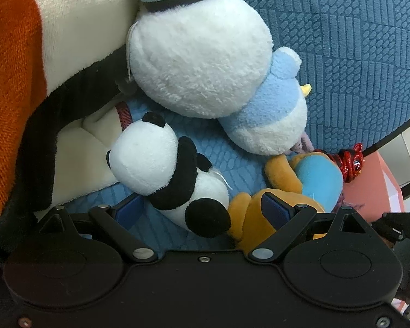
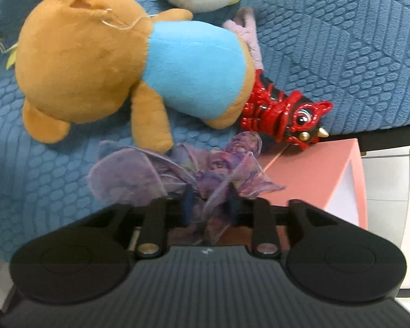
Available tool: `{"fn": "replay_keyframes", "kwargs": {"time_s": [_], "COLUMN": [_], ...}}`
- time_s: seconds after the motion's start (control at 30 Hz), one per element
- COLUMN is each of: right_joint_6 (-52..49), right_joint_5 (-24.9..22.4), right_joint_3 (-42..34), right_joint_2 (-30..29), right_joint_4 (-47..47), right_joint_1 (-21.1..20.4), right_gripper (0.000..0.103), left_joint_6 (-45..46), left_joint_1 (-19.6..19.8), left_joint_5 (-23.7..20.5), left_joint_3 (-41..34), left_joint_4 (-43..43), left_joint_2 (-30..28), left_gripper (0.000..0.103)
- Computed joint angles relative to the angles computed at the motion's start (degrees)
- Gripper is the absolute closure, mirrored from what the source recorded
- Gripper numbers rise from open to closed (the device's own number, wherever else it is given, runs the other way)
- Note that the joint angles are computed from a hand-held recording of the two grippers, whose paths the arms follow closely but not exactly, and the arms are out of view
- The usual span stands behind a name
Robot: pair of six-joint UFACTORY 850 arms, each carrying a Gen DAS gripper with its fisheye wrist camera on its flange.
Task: Organize objects
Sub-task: 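Grasp the purple ribbon bow with the right gripper while the left gripper approaches the panda, then lift the purple bow with the right gripper while the left gripper grasps the panda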
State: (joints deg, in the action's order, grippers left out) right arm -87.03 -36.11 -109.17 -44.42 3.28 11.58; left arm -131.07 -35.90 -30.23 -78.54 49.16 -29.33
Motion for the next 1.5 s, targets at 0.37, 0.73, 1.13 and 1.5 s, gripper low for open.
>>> {"fn": "replay_keyframes", "kwargs": {"time_s": [0.37, 0.73, 1.13, 1.5], "right_joint_6": [5.33, 17.61, 25.17, 29.56], "right_joint_5": [-11.18, -14.83, -19.25, -28.57], "right_joint_3": [-2.22, 2.1, -0.59, -9.78], "right_joint_2": [1.73, 4.42, 3.71, 0.69], "right_joint_4": [9.21, 16.48, 21.67, 23.24], "right_joint_1": [-2.03, -4.77, -6.56, -7.84], "right_gripper": [0.094, 0.094, 0.094, 0.094], "left_joint_6": [-4.47, -9.95, -1.53, 13.72], "left_joint_1": [0.99, 0.77, -1.38, -3.45], "left_joint_5": [1.04, -0.31, 1.37, -1.73], "left_joint_3": [1.31, 2.98, 1.92, -4.44], "left_joint_4": [1.28, 2.88, 1.76, -8.8], "left_joint_2": [0.55, 1.23, 2.36, 1.24], "left_gripper": [0.011, 0.044, 0.054, 0.054]}}
